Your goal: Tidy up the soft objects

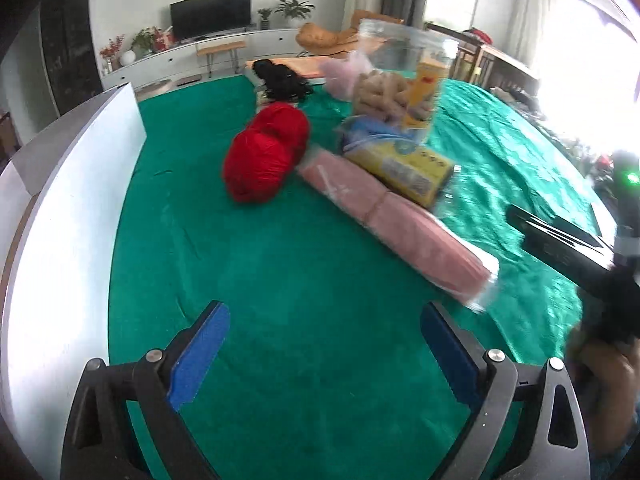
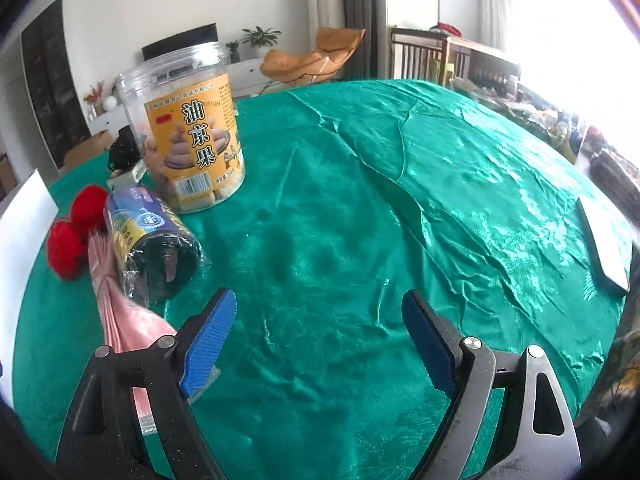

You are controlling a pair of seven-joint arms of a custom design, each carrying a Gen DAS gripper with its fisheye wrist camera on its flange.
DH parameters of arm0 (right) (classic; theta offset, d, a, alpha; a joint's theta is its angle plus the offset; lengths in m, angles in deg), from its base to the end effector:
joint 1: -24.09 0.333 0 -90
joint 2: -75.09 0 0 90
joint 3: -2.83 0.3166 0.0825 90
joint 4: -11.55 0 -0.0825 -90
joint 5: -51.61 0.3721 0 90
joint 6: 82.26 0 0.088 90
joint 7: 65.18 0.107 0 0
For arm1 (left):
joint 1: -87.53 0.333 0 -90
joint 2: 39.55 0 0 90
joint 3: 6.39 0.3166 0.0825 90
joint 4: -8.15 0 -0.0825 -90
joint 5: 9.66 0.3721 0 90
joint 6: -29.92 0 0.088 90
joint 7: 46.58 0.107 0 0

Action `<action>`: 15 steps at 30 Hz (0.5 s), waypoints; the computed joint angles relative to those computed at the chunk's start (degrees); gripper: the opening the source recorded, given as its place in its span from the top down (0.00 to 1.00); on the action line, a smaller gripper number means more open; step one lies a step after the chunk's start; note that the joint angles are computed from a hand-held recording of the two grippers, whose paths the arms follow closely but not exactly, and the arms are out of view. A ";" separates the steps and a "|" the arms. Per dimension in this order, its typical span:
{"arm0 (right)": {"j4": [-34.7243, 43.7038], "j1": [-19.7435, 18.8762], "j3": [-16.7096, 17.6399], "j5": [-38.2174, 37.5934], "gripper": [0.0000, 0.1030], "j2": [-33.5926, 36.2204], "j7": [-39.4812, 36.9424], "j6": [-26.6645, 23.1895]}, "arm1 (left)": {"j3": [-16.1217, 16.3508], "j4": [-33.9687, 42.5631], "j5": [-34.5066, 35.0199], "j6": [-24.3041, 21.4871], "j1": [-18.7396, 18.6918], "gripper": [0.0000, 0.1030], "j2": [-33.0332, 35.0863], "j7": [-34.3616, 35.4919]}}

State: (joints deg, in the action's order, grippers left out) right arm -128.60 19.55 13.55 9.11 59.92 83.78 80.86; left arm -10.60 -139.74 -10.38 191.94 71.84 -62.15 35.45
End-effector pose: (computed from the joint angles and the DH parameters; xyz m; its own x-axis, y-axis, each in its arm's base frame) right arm 0.4701 0.0907 0.4692 -0.2543 -0.9669 -0.0201 -0.6895 0.1959 -0.6973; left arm 0.4139 -0.1508 0.4758 -0.2205 -0.9732 0.0650 -0.7922 0.1398 -0.5940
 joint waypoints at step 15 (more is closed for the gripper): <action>0.19 3.95 -3.53 11.75 0.15 3.09 -6.49 -2.64 | -3.86 6.68 15.04 4.65 10.82 0.00 13.33 -12.60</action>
